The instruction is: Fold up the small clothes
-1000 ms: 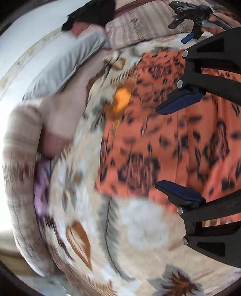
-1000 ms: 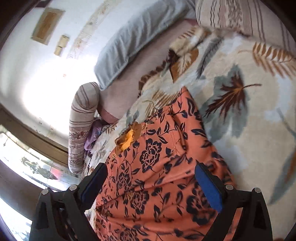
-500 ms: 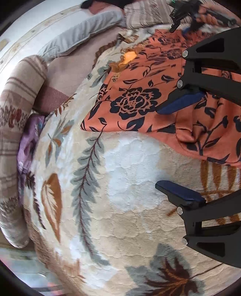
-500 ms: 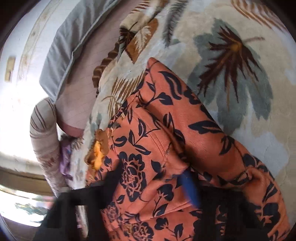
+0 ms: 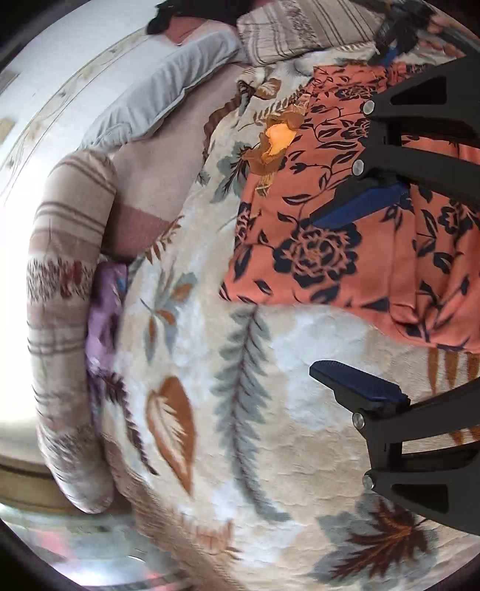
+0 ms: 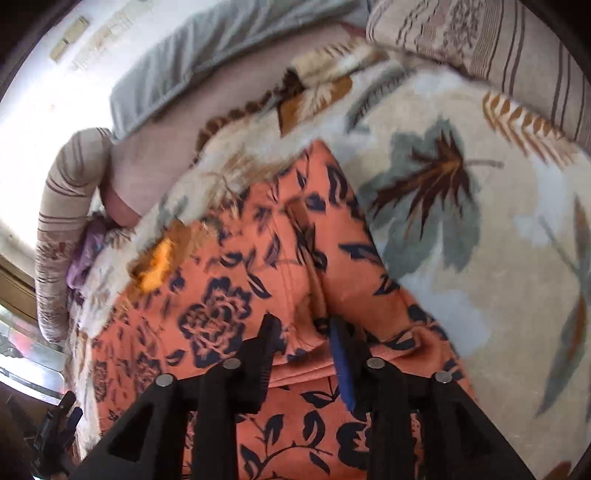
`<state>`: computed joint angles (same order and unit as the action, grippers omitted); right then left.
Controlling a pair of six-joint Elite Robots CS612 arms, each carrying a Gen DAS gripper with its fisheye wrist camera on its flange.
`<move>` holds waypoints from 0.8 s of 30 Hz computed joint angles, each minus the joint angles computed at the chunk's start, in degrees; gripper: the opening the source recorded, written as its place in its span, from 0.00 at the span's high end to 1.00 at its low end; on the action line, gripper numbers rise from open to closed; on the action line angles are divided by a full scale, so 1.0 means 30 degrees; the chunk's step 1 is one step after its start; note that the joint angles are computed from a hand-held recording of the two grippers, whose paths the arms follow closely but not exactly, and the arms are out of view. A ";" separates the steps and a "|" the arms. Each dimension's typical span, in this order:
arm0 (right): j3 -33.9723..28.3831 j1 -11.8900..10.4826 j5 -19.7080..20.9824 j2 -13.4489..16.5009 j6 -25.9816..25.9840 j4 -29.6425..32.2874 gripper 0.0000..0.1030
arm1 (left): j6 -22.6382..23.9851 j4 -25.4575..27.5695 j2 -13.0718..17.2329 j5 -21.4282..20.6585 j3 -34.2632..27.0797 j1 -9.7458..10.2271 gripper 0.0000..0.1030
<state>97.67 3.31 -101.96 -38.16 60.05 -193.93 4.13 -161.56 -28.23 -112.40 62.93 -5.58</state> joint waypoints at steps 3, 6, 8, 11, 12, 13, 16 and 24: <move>0.0403 0.0125 -0.0822 -0.0254 -0.0794 -0.2151 0.34 | 0.0979 0.2917 0.0451 0.2041 -0.0995 -0.0494 0.27; -0.0225 -0.0340 0.1888 0.0223 -0.2077 -0.4506 0.21 | 0.1600 0.2961 0.0721 0.3038 -0.1006 -0.0645 0.25; -0.0858 -0.0872 0.4245 0.0755 -0.2114 -0.4077 0.19 | 0.1358 0.2445 0.0508 0.3100 -0.0861 -0.0659 0.25; -0.1409 -0.1504 0.6644 0.1557 -0.1031 -0.2369 0.19 | 0.0152 0.1773 0.0815 0.1418 -0.1722 -0.0404 0.25; -0.1385 -0.1499 0.6491 0.1776 -0.1026 -0.3167 0.19 | 0.0196 0.2030 0.1081 0.1338 -0.2295 -0.0454 0.25; -0.1105 -0.1447 0.6332 0.1790 -0.1293 -0.3855 0.19 | 0.0549 0.2802 0.1407 0.1457 -0.3049 -0.0536 0.25; -0.0725 -0.1357 0.6340 0.1520 -0.1958 -0.3719 0.19 | 0.0973 0.5996 0.2930 0.4630 -0.5836 -0.1012 0.23; -0.2150 -0.2081 0.7191 0.1790 -0.1730 -0.4580 0.17 | 0.1514 0.3855 0.3030 0.5007 -0.5275 -0.0955 0.20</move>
<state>91.22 -2.93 -80.38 -32.79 54.86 -207.67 8.67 -149.99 -19.14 -97.38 47.10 -8.44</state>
